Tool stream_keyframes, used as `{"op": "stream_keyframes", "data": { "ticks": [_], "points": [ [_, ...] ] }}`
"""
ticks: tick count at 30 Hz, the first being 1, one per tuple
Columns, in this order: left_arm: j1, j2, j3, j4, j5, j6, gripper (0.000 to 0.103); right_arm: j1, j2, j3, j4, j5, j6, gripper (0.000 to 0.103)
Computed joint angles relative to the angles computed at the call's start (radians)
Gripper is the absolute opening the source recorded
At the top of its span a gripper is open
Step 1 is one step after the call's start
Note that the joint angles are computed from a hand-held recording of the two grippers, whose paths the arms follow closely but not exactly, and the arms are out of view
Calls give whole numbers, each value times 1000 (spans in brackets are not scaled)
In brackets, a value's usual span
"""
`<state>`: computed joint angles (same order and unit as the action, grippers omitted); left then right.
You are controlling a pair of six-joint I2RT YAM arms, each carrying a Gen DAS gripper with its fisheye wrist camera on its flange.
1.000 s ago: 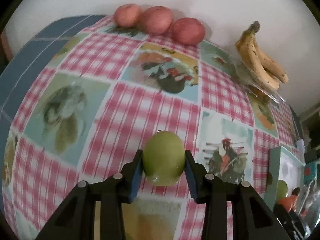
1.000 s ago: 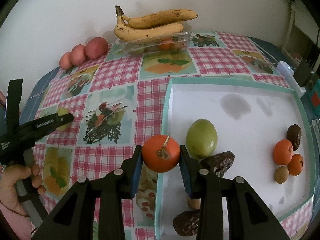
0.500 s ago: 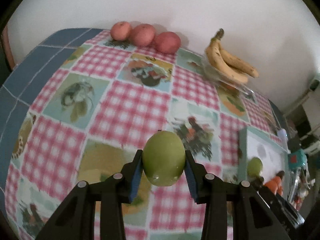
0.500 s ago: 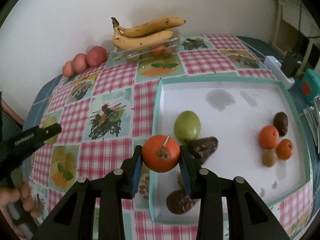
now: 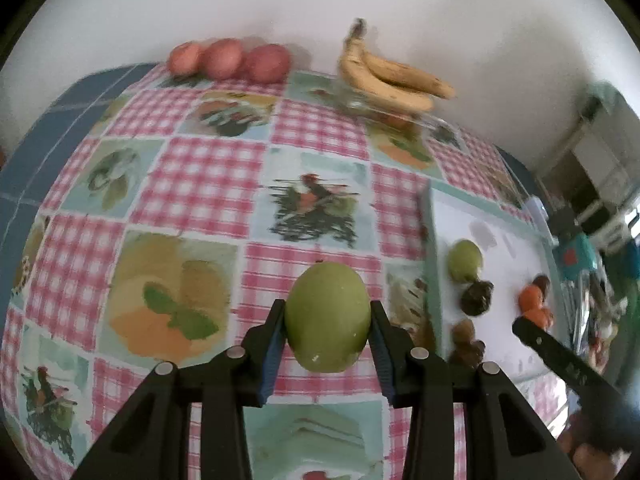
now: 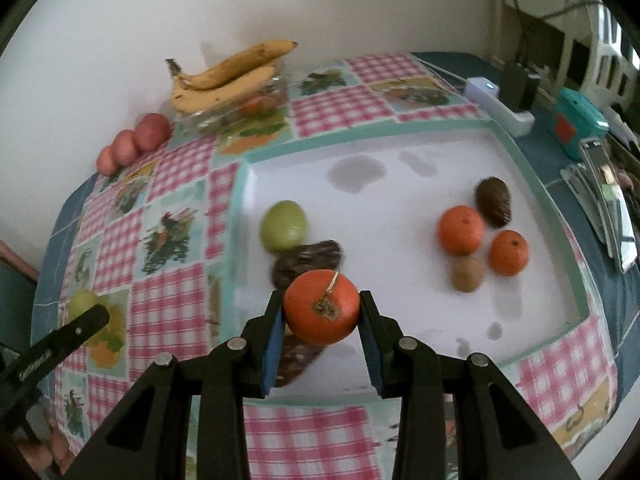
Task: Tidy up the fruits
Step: 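Carry the tomato and pear into the white tray and open both tools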
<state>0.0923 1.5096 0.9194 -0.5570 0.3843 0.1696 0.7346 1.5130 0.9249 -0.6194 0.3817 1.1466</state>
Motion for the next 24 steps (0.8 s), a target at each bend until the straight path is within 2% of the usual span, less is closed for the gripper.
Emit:
{"op": "stream_keyframes", "data": {
  "ticks": [8,12,19,24],
  "points": [
    [-190,-112,-101,45,-20,19,42,-82,-73,-84,-92,18,43,37],
    [-337,-170,-152,79,-93,30,42,-132,-133,-142,-134,31,68,37],
    [-550,-163,-188,141,-173,7,42,-205,-221,-229,-142,1,80,37],
    [-627,-119,-195,193,-218,11,42,-216,-222,-240,-117,-27,58,37]
  ]
}}
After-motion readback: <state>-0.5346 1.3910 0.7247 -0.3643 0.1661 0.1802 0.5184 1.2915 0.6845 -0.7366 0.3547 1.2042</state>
